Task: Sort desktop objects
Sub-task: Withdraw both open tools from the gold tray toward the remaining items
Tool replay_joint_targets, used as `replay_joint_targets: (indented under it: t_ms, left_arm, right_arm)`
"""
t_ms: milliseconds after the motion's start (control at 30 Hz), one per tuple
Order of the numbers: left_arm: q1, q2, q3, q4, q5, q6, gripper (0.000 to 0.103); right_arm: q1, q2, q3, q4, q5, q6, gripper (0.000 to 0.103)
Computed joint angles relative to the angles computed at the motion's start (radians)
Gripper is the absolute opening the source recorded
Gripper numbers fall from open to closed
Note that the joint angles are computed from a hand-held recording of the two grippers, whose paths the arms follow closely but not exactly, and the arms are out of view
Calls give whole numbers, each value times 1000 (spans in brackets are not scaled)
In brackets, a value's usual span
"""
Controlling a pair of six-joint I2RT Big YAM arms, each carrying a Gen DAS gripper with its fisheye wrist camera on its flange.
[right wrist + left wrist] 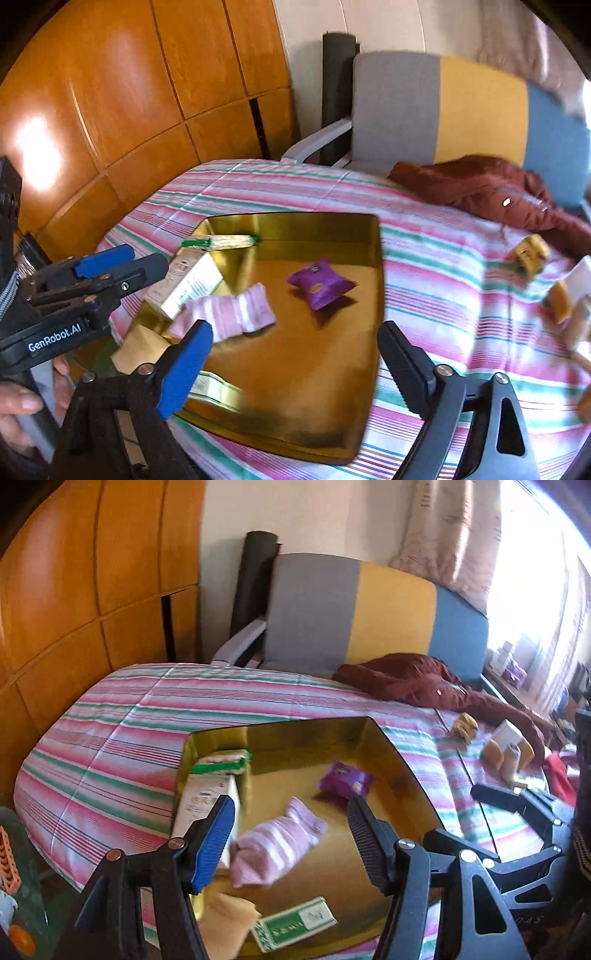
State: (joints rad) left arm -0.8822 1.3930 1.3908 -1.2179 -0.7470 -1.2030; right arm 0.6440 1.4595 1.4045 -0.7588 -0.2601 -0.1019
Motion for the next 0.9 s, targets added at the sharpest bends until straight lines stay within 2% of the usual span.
replay_joint_targets:
  t_ms: [200,400,600,767,900]
  left_arm:
    - [-28,40,26,19,6,26,65]
    - [-55,92,75,4,-13,58,68]
    - [-69,122,95,65,15,135,69]
    - [-84,152,112,135,53,216,69]
    - [-88,181,140,152,88,244,69]
  right_arm:
    - [-26,-73,-89,104,53,-9,103]
    - [-72,-94,-114,106,62,6,103]
    - [-177,-80,-113,71,-56,136,100]
    - [-210,-68,-102,25,-36,108,97]
    - [-244,-59,-95,-6,-20,96,97]
